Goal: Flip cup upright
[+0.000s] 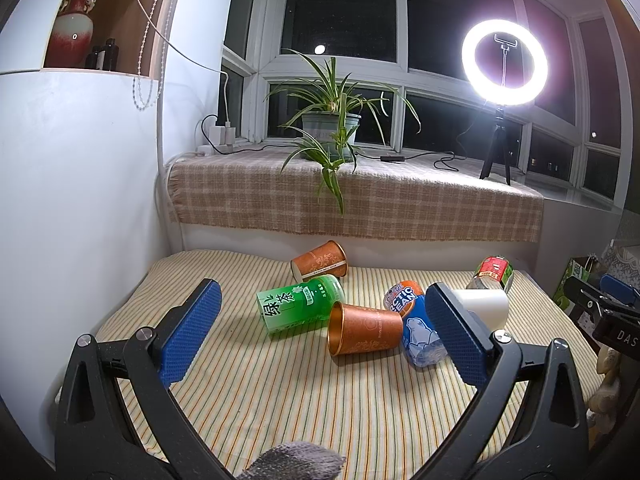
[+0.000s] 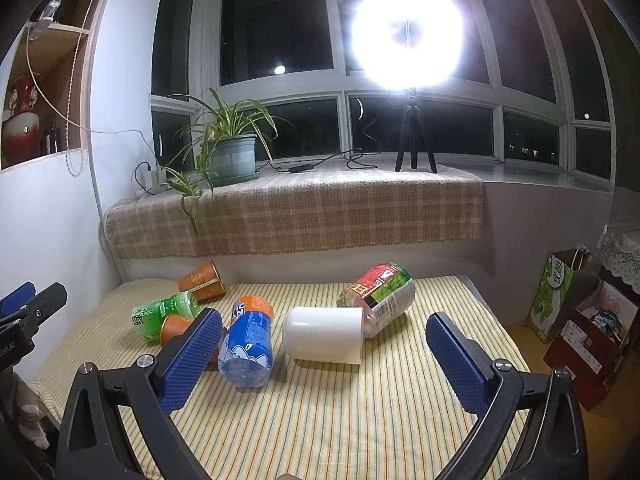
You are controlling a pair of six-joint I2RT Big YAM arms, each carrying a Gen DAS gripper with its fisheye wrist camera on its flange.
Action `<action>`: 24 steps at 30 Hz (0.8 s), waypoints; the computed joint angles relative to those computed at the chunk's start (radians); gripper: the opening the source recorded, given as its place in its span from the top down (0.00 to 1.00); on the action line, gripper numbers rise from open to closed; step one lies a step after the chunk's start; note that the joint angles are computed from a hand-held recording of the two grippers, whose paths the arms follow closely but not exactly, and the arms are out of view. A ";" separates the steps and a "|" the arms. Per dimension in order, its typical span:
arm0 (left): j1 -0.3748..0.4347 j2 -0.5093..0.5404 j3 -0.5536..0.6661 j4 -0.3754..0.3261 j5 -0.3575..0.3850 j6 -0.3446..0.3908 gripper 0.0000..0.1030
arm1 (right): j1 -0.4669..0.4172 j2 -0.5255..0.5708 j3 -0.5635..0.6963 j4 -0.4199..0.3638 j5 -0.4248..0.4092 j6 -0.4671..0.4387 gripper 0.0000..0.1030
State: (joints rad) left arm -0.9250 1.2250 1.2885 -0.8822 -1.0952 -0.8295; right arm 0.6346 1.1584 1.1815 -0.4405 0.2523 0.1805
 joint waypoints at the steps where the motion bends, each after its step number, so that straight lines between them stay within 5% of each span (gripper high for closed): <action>1: 0.000 0.000 0.000 -0.001 0.000 -0.002 0.00 | -0.001 0.000 0.000 -0.002 -0.002 0.000 0.00; 24: -0.004 -0.016 -0.013 -0.009 -0.002 -0.011 0.00 | 0.002 0.002 0.004 -0.002 0.001 -0.003 0.00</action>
